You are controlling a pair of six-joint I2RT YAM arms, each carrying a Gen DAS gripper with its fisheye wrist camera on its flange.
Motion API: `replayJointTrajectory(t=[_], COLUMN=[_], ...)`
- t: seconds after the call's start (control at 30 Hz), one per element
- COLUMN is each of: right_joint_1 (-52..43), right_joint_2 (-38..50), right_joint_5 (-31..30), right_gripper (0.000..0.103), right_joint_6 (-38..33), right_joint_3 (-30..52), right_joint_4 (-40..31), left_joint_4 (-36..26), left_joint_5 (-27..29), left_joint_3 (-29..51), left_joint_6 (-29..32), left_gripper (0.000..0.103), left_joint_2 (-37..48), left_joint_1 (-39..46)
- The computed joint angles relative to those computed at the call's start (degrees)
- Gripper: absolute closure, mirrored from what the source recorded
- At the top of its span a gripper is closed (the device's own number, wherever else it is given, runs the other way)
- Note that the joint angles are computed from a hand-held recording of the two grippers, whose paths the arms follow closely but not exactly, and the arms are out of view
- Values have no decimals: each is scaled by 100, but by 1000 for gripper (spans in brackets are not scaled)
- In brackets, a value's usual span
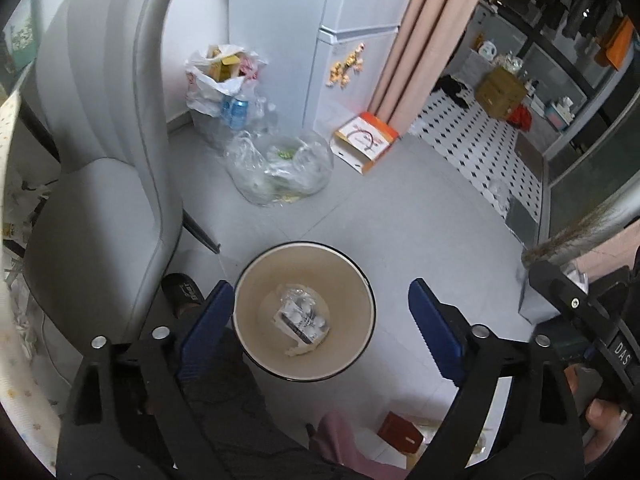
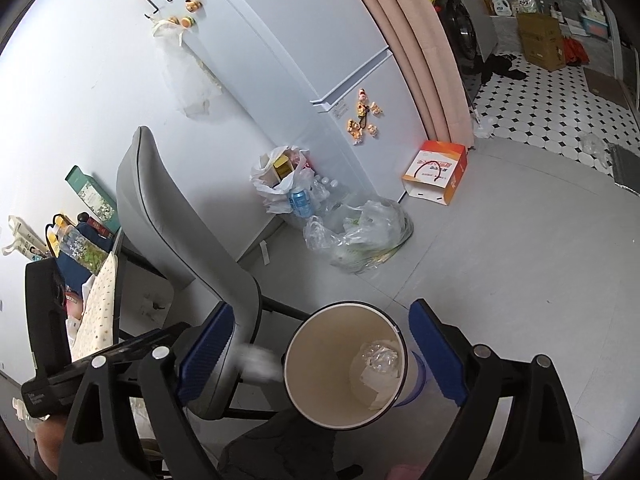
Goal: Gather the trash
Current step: 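Open the left tool to drop the blister pack into the bin, then move both open tools back over the table toward the remaining trash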
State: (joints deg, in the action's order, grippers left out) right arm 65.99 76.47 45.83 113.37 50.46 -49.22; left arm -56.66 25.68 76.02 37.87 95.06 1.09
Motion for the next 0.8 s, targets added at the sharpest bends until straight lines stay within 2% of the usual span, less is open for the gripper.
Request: replayJointTrajectory(t=[0.17,0.37,0.53,0.8], right_joint_1=[-29,-120,-120,20], right_joint_2=[277,636,1113,2088], right_joint_5=[30,-2,-3,66], right_gripper=[8,8,8,8], right_joint_6=[-52,-640,-1249,-2224], right_joint_3=[384,972,1744,3401], right_joint_4=[-197,-108,-104,-209], left_joint_4=[-238,-731,-1231,-2230], left_joint_5=[152,500,897,1476], left_joint_3=[477,1068,1544,2847], left_joint_6=[-28,237,631,1231], left_gripper=[10,10,10,10], left_joint_2=[87,158,256,882], left_joint_1=[489,1223,1949,3061])
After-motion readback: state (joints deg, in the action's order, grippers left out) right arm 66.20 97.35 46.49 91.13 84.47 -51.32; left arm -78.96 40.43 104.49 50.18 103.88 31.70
